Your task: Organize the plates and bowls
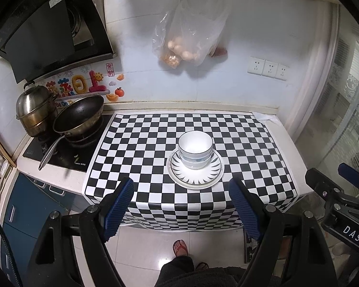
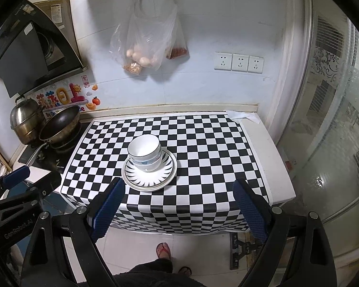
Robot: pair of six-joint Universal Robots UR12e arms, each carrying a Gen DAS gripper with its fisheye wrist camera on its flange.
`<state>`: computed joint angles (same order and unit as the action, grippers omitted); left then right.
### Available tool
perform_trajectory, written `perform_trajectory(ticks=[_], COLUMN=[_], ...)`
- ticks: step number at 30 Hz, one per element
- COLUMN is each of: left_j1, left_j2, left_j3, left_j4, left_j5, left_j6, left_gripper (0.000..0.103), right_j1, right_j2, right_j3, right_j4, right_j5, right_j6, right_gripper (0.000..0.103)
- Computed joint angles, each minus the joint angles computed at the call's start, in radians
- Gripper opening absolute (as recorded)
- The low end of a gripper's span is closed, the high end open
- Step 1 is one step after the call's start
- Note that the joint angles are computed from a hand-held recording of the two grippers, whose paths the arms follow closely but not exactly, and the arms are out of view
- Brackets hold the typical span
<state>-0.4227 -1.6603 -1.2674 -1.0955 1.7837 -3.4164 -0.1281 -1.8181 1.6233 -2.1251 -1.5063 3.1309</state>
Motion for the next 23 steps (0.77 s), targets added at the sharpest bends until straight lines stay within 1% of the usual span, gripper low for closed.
perform_trajectory(ticks=[8, 13, 19, 23], left_j1=[0.000, -0.005, -0.012, -0.012], left_j2=[0.001, -0.006, -0.005, -0.004], left_j3=[-0.001, 0.012, 0.013, 0.012], left_j4=[0.003, 0.002, 0.007, 0.008], left_j5=[-0.001, 0.006, 0.034, 0.039], left_j6=[0.000, 0.001, 0.001, -0.001], left_gripper=[0.081, 0.081, 0.081, 0.081], right_j1=[-0.021, -0.025, -0.030, -0.031], right_j2=[-0.005, -0.005, -0.006, -0.005], right_j3=[0.001, 0.001, 0.001, 0.000], right_j4=[0.007, 0.004, 0.005, 0.007], right_j5=[0.013, 0.016, 0.025, 0.029], right_j6=[-0.014, -0.018, -0.023, -0.024], right_gripper=[0.094, 0.094, 0.094, 0.094])
